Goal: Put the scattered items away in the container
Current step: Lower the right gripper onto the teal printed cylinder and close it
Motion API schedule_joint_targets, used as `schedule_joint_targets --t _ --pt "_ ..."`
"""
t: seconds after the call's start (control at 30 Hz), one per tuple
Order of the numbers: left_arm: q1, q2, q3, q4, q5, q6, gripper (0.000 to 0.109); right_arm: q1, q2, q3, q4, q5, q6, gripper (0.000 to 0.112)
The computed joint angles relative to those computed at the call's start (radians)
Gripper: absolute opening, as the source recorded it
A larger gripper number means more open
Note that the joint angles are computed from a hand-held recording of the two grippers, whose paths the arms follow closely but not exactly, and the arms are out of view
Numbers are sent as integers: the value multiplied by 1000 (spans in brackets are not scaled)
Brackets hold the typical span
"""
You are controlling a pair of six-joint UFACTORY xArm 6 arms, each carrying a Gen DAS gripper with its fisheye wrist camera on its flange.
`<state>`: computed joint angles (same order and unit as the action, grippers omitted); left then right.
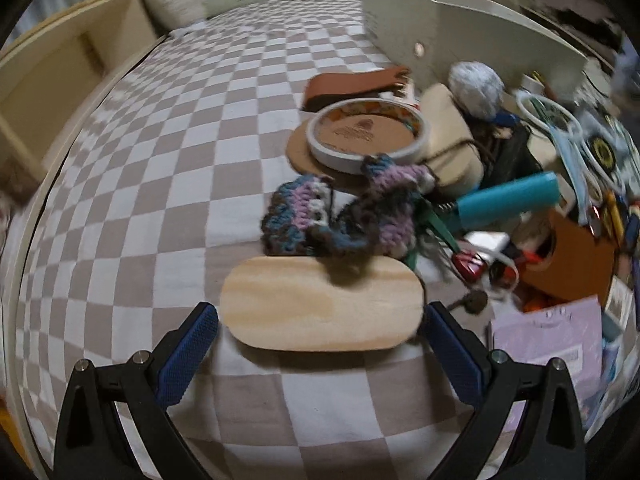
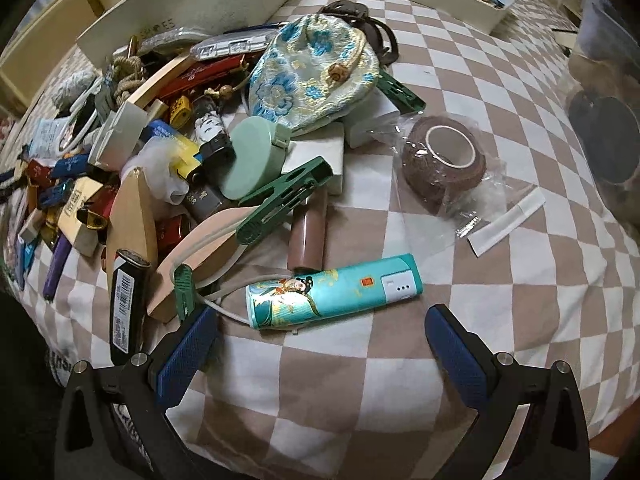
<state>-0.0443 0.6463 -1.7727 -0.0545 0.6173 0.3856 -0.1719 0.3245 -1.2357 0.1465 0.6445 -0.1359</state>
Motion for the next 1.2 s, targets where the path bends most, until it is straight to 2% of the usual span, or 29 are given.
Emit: schedule_joint_targets --t 0.3,0.4,0.5,0.57,0.77,0.87,1.0,1.07,1.13,1.2 --pt "7 -30 40 -141 -19 84 99 3 1 4 8 -29 61 103" --pt "11 -55 72 -163 -40 90 99 10 1 3 -5 -36 70 94" --pt "12 -82 115 -111 -83 50 100 15 6 -6 -14 -39 78 88" --pt "15 -96 140 -57 -112 11 100 19 20 -25 -27 -32 87 87" --pt "35 -119 165 -112 -136 38 101 45 77 -125 -155 47 44 88" --pt "44 -111 152 -124 -127 33 101 48 107 -180 -139 91 -54 88" --pt "47 -95 134 -98 -105 7 101 43 168 -264 -131 157 -94 88" --pt "44 -92 132 -105 -102 18 101 44 190 -291 -124 176 -82 87" --pt "41 -93 135 -110 -106 32 101 51 194 -294 -128 173 -52 83" --pt "34 -91 134 -117 -108 47 101 57 188 -283 -148 157 -11 83"
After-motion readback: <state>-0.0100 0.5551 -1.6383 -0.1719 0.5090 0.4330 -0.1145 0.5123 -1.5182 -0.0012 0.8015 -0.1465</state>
